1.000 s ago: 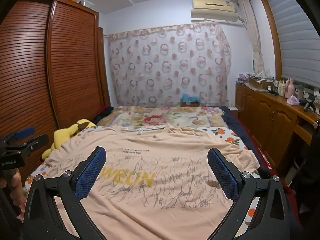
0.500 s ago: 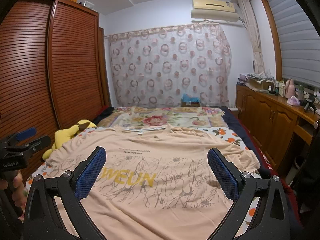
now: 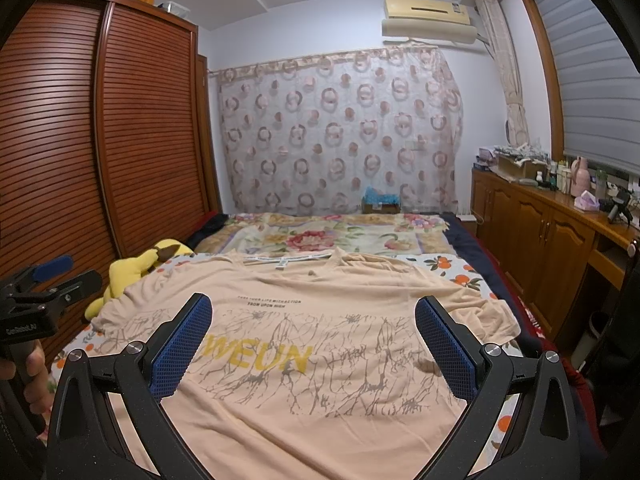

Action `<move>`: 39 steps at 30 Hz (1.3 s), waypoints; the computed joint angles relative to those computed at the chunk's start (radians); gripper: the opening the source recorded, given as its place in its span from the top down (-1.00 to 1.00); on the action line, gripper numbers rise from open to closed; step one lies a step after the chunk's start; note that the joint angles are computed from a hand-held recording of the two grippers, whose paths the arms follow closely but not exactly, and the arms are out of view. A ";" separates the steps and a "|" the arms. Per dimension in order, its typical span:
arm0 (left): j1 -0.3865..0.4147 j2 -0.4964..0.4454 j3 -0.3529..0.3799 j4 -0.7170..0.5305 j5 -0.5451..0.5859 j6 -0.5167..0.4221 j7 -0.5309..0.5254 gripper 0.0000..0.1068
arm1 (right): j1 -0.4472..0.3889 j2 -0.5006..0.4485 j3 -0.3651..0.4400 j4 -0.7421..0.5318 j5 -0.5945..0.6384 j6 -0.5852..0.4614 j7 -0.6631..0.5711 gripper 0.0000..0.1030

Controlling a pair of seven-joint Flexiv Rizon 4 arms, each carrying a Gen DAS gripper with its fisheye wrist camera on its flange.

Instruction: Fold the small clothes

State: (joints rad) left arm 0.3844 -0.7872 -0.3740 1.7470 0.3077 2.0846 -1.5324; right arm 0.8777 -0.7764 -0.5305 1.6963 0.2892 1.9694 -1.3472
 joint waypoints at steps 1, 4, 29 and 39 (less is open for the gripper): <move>-0.002 -0.001 0.002 -0.001 -0.001 0.003 0.000 -0.93 | 0.000 0.000 0.000 0.000 0.000 0.000 0.000 -1.00; -0.004 0.000 0.003 -0.001 -0.001 0.003 -0.001 -0.93 | 0.000 0.000 0.000 0.000 0.001 0.000 0.000 -1.00; -0.010 0.009 0.011 0.000 0.003 0.008 -0.012 -0.93 | 0.005 0.005 -0.005 0.002 0.000 -0.001 0.000 -1.00; -0.015 0.009 0.018 0.002 0.003 0.014 -0.015 -0.93 | 0.007 0.006 -0.007 0.002 0.002 0.000 -0.001 -1.00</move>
